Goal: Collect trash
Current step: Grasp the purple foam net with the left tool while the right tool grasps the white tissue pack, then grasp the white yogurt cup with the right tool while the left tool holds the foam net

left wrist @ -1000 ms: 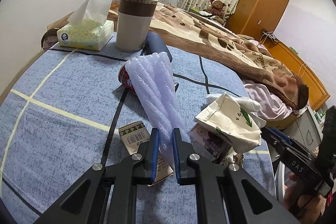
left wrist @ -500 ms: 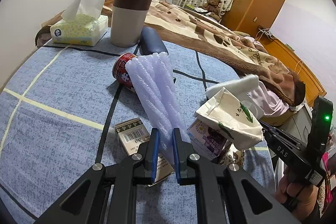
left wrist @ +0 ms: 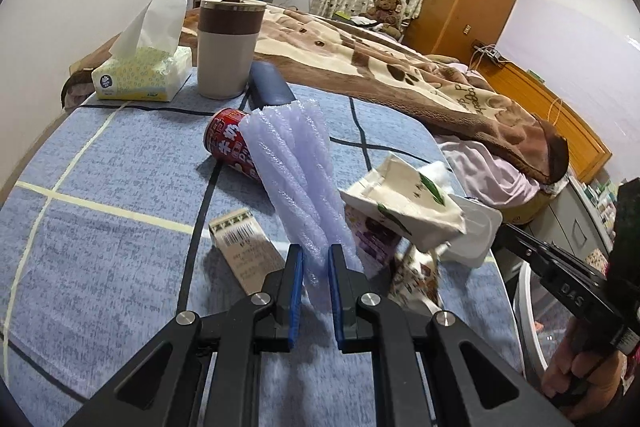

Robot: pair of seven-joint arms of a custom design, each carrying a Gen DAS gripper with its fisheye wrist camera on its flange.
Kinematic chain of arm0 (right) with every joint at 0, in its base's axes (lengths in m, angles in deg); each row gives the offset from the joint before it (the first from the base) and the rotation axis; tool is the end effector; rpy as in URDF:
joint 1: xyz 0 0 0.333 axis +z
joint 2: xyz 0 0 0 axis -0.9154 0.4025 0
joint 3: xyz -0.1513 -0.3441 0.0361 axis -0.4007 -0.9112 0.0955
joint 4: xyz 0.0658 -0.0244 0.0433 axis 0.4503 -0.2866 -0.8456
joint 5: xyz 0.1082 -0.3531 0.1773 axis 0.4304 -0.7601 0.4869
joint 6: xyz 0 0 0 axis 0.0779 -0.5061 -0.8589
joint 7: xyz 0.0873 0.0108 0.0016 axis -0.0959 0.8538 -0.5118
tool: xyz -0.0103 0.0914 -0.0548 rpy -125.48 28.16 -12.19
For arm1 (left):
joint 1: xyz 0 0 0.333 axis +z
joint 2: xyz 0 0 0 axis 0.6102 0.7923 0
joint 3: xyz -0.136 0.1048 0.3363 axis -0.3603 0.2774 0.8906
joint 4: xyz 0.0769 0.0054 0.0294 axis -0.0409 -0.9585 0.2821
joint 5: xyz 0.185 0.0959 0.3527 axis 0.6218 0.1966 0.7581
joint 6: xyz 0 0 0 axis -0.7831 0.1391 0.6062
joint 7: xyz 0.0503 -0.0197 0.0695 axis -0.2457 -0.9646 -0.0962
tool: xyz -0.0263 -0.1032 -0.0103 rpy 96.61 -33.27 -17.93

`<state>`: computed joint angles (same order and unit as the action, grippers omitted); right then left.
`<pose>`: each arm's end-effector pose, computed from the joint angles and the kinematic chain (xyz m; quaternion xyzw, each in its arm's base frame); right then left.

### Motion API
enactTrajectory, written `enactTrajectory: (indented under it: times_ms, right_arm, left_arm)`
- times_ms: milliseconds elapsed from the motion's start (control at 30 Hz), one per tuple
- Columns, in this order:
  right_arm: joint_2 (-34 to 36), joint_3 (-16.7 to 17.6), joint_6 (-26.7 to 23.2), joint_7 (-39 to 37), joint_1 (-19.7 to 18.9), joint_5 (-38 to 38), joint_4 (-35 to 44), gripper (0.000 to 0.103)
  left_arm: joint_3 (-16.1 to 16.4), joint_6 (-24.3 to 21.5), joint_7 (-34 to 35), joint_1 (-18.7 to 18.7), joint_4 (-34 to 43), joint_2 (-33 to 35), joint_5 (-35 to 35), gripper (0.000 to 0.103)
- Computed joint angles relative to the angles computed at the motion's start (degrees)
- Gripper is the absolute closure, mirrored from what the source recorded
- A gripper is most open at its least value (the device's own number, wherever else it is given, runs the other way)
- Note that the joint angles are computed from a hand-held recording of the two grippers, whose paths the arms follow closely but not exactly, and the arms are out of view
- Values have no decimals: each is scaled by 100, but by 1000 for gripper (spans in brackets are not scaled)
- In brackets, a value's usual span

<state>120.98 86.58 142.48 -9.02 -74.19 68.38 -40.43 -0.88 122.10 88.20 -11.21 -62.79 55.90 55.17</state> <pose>0.7461 0.1634 0.3538 -0.8180 0.4130 -0.0911 0.3900 0.6357 -0.1172 0.3448 -0.8061 0.4507 -0.3014 0.2372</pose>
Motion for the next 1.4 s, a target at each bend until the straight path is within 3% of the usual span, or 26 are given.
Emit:
enactTrajectory:
  times_ms: [133, 267, 300, 333, 400, 533, 700, 900, 1100, 1133, 1167, 1267, 1400]
  right_arm:
    - [-245, 31, -317, -140, -159, 162, -305, 101]
    - [-305, -361, -122, 25, 159, 199, -321, 98]
    - [-277, -400, -87, 104, 194, 191, -273, 88]
    - [-230, -349, -89, 76, 149, 230, -216, 68]
    - [-121, -251, -5, -78, 112, 259, -99, 40]
    - [223, -239, -118, -179, 187, -131, 343, 40]
    - [762, -785, -798, 605, 603, -1009, 1260, 34]
    - [1119, -663, -1351, 629, 485, -1258, 1810, 34]
    - [1183, -649, -1655, 695, 447, -1131, 1961, 34]
    - [1189, -617, -1760, 701, 407, -1056, 1980, 43]
    - [1157, -628, -1761, 710, 405, -996, 1936, 42]
    - [974, -644, -1503, 643, 408, -845, 1639, 42]
    - [634, -423, -1275, 285, 164, -406, 1122, 42]
  left_arm:
    - [51, 39, 49, -187, -136, -90, -19, 90]
    - [-20, 91, 151, -256, -263, -205, -98, 90]
    - [-31, 108, 181, -276, -296, -228, -129, 90]
    - [-56, 122, 217, -272, -328, -258, -162, 90]
    - [-115, 134, 279, -262, -382, -308, -238, 90]
    - [-236, 141, 387, -193, -434, -354, -326, 90]
    - [-558, 143, 508, 136, -406, -390, -301, 90]
    - [-1039, 122, 598, 658, -275, -339, -243, 90]
    - [-1201, 61, 560, 873, -138, -267, -47, 90]
    - [-1222, 64, 555, 898, -132, -262, -9, 90]
    - [-1225, 63, 549, 899, -121, -254, 19, 90]
    - [-1237, 74, 529, 891, -123, -250, 64, 90]
    - [-1016, 81, 503, 642, -181, -275, 47, 90]
